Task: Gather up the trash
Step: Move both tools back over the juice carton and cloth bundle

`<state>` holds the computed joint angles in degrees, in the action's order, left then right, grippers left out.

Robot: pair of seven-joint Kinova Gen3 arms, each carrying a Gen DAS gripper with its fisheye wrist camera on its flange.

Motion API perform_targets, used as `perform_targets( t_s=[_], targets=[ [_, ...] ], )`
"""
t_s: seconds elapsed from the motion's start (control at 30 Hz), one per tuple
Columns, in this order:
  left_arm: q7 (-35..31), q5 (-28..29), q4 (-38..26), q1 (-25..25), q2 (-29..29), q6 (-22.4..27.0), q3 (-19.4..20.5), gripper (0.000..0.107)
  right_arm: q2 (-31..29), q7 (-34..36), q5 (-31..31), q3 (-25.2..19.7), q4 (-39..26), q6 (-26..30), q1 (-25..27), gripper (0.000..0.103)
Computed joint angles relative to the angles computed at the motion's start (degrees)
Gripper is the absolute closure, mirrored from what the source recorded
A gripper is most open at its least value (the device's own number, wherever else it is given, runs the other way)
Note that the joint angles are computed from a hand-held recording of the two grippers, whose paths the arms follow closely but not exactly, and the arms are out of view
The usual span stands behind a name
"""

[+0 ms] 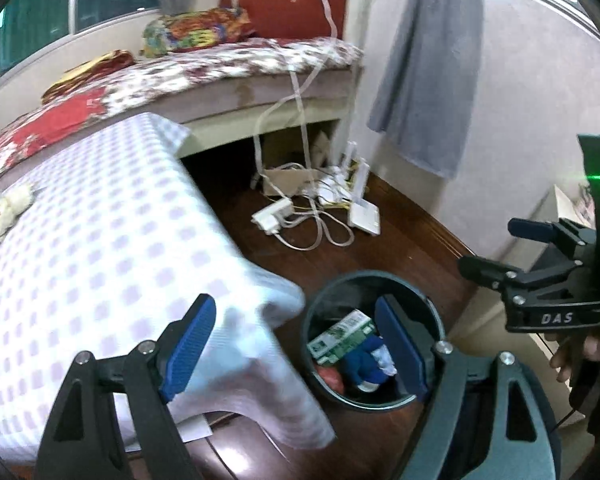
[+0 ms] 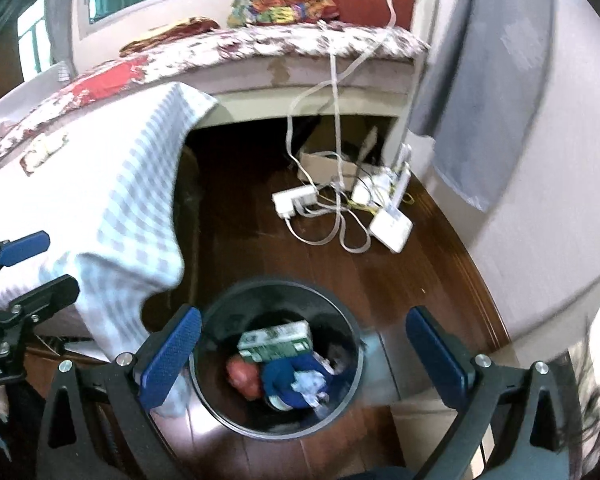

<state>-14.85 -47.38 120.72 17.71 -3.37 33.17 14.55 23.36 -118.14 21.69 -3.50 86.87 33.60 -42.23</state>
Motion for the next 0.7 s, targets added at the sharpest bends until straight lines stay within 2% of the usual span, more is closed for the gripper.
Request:
perform_targets(
  t_s=[0.3,0.5,0.57,0.7],
  targets=[
    [1.3,0.0,4.4,-6.3,-6.1,-0.1,-0.2,0.024,4.1,4.6,-0.8,-1.8,-9.5,2.5,-4.3,0.0],
    [-1.7,2.5,7.4,-12.0,-11.1,-0.1,-0.5,0.024,7.3,8.3,-2.2,-2.7,-16.5,4.5,-7.6,0.0],
    [-4.2,3.6,8.4,-13.9,-12.9,-0.2,-2.1,0.024,8.7,10.7,-3.6,-3.6,-19.5,5.5,-8.1,0.0],
    [-9.1,5.3,9.8,-18.2,-16.4,-0.3,-5.9,0.024,11.9,12.6,-4.2,-2.7,-25.7,5.6,-11.2,0.0]
  ],
)
